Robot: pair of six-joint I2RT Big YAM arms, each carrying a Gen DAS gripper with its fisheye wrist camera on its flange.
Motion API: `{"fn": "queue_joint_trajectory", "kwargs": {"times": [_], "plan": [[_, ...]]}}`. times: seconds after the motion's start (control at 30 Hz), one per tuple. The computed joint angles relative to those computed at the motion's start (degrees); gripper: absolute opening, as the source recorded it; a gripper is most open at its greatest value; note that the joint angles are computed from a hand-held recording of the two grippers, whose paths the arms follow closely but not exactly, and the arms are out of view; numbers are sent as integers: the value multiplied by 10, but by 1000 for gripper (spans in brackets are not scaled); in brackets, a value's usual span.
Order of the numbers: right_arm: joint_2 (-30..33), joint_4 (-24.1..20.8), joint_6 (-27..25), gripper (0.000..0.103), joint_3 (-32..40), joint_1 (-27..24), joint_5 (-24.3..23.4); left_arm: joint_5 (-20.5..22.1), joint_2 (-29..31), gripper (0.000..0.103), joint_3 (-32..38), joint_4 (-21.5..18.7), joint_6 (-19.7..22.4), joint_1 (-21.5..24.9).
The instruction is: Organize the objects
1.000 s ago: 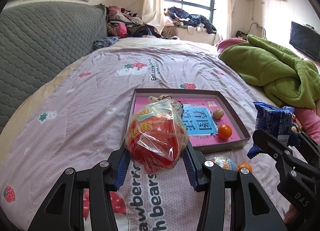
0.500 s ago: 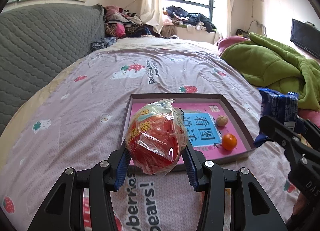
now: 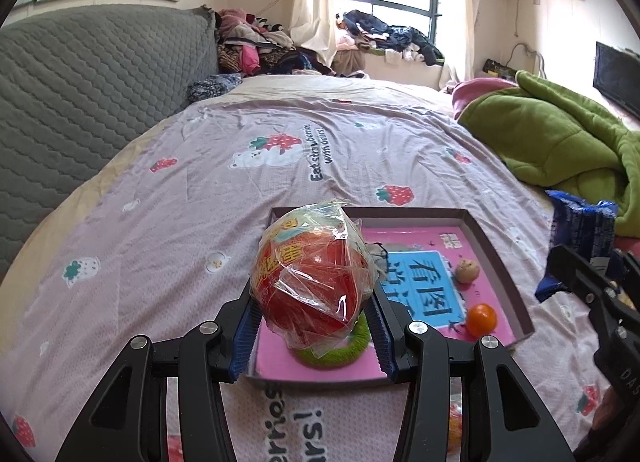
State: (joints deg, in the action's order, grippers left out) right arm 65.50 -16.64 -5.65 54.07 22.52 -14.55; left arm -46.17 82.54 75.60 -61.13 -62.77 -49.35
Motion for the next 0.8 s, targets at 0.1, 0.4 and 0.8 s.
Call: {"fn": "queue_joint_trajectory", "kwargs": {"times": [0.1,0.4,0.8], "plan": [[11,3,-2,51,6,-3,-2,6,0,51,-3,4,4,9],[55,-1,-24,51,24,9,0,19,7,51,-20,28,21,27],[109,2,-40,51,28,29,6,46,35,51,-30,64,53,42]]}}
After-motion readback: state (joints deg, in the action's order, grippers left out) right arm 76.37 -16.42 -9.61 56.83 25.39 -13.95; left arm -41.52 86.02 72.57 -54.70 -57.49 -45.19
